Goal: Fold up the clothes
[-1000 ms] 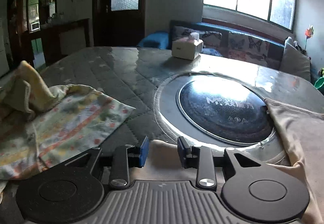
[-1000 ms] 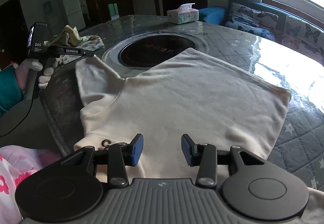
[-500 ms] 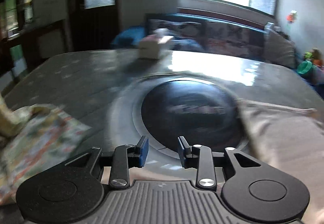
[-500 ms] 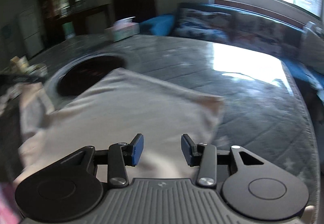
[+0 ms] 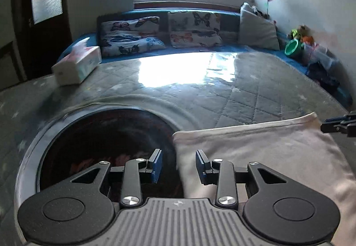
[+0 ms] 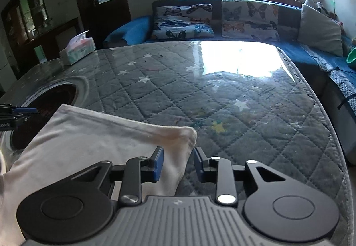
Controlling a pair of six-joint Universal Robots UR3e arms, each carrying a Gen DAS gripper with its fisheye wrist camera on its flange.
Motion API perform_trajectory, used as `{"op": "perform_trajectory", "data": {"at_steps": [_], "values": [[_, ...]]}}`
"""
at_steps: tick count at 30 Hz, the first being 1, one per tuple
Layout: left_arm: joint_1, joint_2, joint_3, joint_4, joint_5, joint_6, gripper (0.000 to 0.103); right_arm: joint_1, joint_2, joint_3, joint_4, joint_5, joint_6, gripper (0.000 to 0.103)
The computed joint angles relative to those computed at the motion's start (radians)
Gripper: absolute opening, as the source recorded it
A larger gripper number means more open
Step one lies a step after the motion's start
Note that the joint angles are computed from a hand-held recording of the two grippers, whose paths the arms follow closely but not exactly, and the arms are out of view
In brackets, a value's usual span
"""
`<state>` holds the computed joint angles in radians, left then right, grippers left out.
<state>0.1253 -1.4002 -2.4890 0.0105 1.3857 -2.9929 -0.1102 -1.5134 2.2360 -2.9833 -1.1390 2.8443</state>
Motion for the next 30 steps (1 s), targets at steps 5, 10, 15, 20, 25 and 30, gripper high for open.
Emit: {"op": "perform_trajectory", "data": {"at_steps": [5,10,15,20,25,30], "values": [[-0.070,-0.204,0.091,0.101,0.084,0.010,0.032,0.021,0.054,-0.031,-0.025,-0.025,0.001,0.022],[-0.073,-0.278,0.127,0.166,0.115,0.011,0.029,0.031,0.092,-0.043,-0.065,-0.056,-0.002,0.021],[-0.089,-0.331,0.157,0.205,0.151,0.008,0.032,0.044,0.128,-0.068,-0.096,-0.085,0.002,0.022],[-0.091,-0.280,0.151,0.163,0.146,-0.022,0.032,0.017,0.055,-0.042,-0.048,-0.052,-0.028,0.023],[-0.084,-0.097,0.062,0.081,0.050,-0.038,0.034,-0.054,-0.198,0.068,0.145,0.072,-0.171,0.023],[-0.147,0.103,-0.056,-0.020,-0.026,-0.026,0.034,-0.123,-0.575,0.205,0.506,0.197,-0.386,0.023]]}}
